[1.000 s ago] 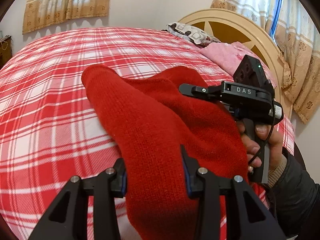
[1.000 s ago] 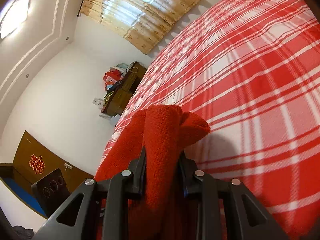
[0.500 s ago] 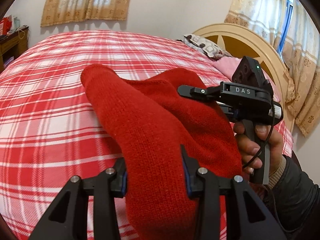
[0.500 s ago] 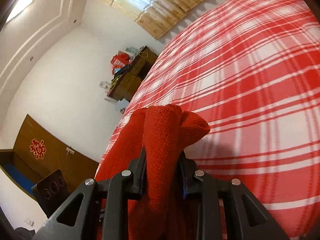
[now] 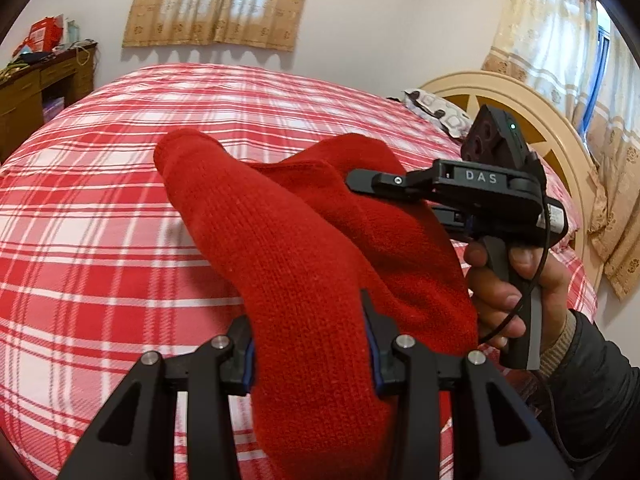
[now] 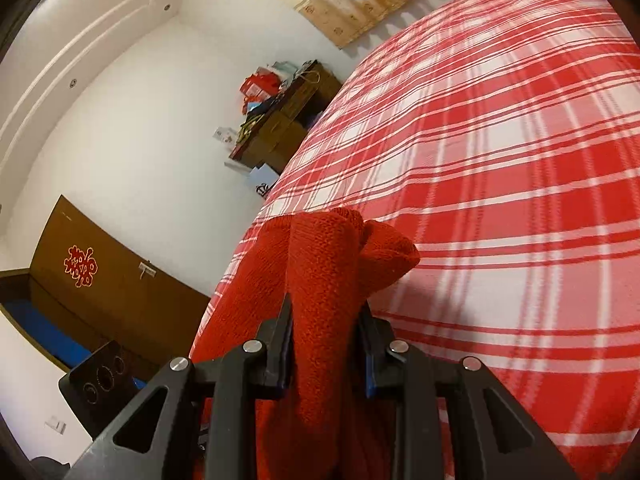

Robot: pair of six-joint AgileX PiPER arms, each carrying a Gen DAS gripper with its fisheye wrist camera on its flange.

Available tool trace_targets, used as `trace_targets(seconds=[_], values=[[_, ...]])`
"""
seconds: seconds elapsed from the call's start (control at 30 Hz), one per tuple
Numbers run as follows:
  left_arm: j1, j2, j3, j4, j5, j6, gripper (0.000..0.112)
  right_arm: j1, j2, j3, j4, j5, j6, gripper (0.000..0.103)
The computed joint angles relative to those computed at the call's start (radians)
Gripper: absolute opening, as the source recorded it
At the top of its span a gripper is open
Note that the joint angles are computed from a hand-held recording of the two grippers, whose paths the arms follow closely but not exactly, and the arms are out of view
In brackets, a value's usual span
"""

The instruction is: Fold small clothes

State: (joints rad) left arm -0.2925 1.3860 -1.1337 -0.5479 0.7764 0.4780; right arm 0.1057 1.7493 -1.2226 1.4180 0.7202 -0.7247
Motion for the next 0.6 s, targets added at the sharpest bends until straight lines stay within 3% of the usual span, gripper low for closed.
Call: trace_targets(seconds=[0.6], values=[[0.173, -0.009, 0.022, -0.058, 0.019, 0.105, 0.042, 0.149, 0.187, -0.329, -0.178, -0.004, 0.241, 0.027]])
